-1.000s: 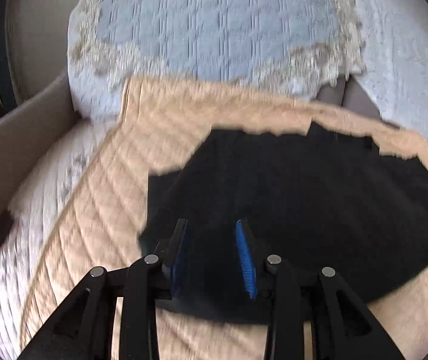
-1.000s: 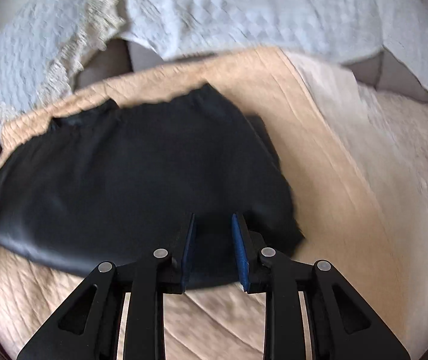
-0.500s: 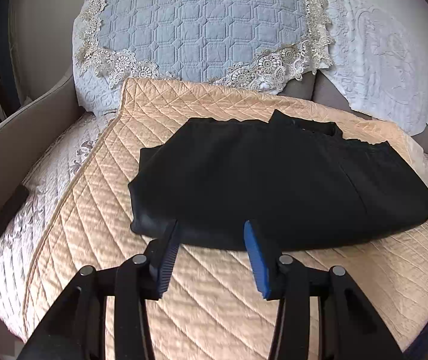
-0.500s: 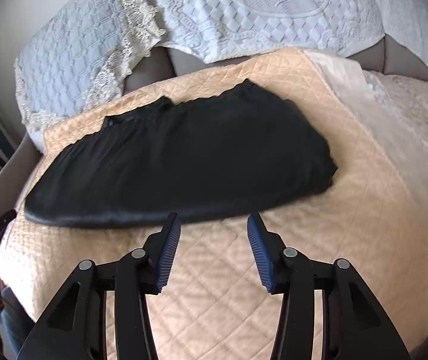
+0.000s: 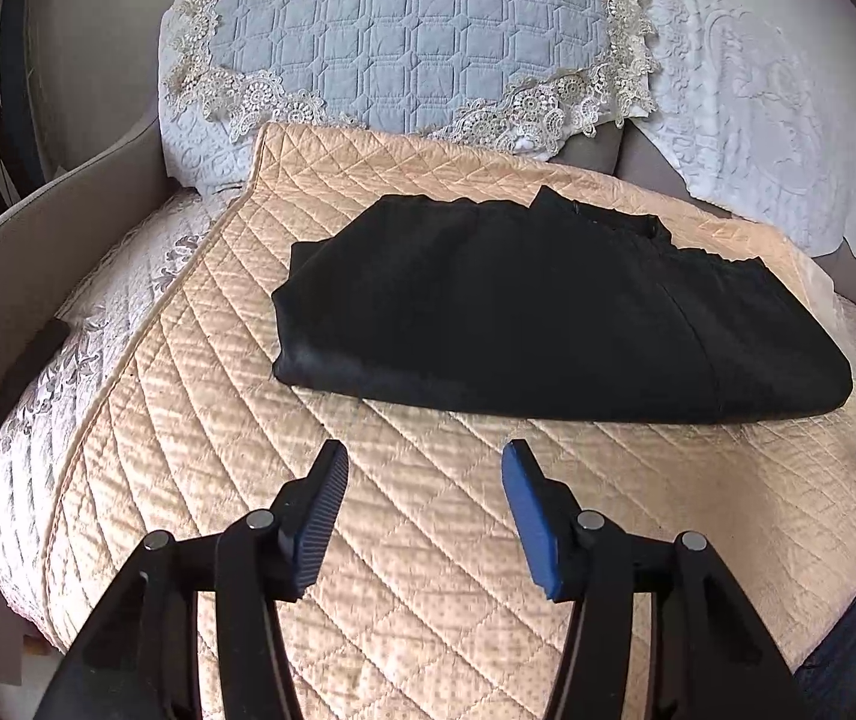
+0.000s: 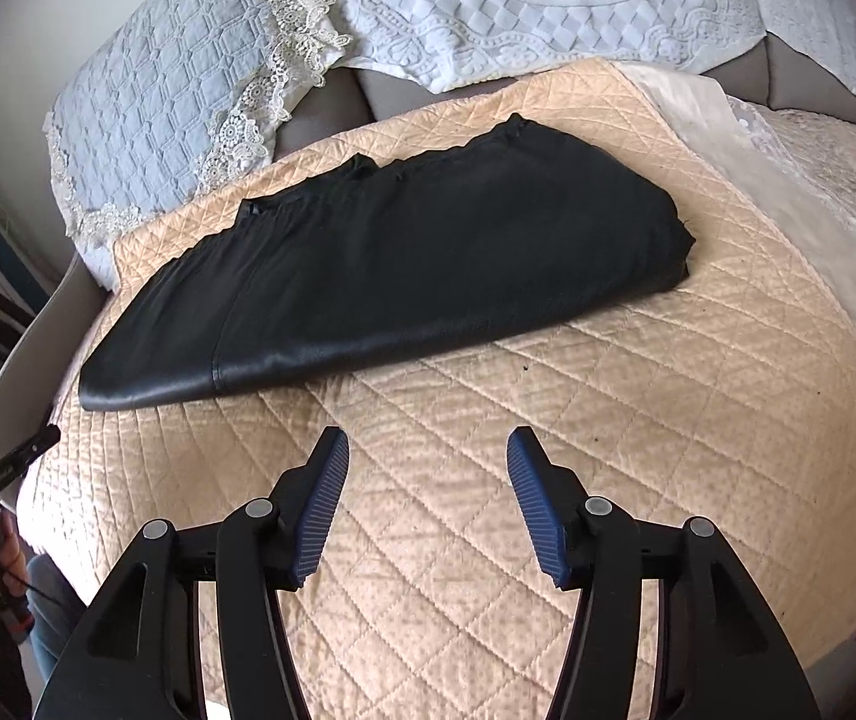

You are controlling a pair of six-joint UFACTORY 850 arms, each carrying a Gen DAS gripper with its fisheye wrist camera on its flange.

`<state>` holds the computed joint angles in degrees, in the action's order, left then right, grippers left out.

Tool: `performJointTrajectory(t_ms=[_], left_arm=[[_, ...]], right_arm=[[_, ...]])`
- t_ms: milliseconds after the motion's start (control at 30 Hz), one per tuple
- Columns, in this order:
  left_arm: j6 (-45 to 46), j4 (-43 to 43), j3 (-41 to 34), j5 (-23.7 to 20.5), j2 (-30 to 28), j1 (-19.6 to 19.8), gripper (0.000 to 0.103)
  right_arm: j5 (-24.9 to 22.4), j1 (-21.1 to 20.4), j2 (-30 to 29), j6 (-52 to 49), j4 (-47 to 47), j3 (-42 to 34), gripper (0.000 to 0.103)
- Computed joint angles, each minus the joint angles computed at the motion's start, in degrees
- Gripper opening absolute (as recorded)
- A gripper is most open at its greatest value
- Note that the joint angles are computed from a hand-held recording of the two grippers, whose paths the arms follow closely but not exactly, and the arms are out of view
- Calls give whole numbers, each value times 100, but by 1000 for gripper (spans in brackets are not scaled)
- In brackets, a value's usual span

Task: Fold large clothes

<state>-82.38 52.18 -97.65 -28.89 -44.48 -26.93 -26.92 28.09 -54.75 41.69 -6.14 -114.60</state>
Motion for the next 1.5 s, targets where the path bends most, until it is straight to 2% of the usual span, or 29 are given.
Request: performJointTrajectory(t_ms=[333, 433, 533, 667, 833, 900, 1000, 1067, 1133, 1200, 1300, 1500], left_arm=[[230, -333, -182, 100, -195, 120, 56], [277, -556, -241, 262, -288, 233, 56], [336, -912, -306, 508, -399, 376, 56], [505, -1403, -542, 574, -647, 541, 56], [386, -1399, -749, 747, -810, 659, 63], [367, -1462, -832, 793, -868, 702, 66], [333, -1603, -834, 915, -864, 767, 68], [-21, -1507, -596, 1225, -718, 825, 68], [-710, -986, -325, 1490, -575, 860, 70], [-1038, -740, -245, 1603, -557, 900, 73], [-701, -1098, -610, 1415, -791, 940, 73], [-66, -1429, -1649, 601, -1399, 922, 73]], right_arm=[[27, -158, -188, -127, 460, -126, 61], [60, -267, -250, -161, 734, -127, 63], [170, -382, -271, -276, 1080, -60, 64], [432, -538, -263, -616, 1712, 54, 64], [593, -705, -358, -797, 2205, -24, 64], [633, -750, -425, -701, 2213, -117, 64], [674, -795, -440, -30, 1708, -156, 64], [804, -831, -388, 235, 1591, -50, 65], [888, -865, -374, 170, 1742, 12, 65], [925, -891, -418, 214, 1714, -26, 65], [818, -910, -601, 763, 1174, -320, 65], [531, -961, -986, 1391, 624, -951, 66]])
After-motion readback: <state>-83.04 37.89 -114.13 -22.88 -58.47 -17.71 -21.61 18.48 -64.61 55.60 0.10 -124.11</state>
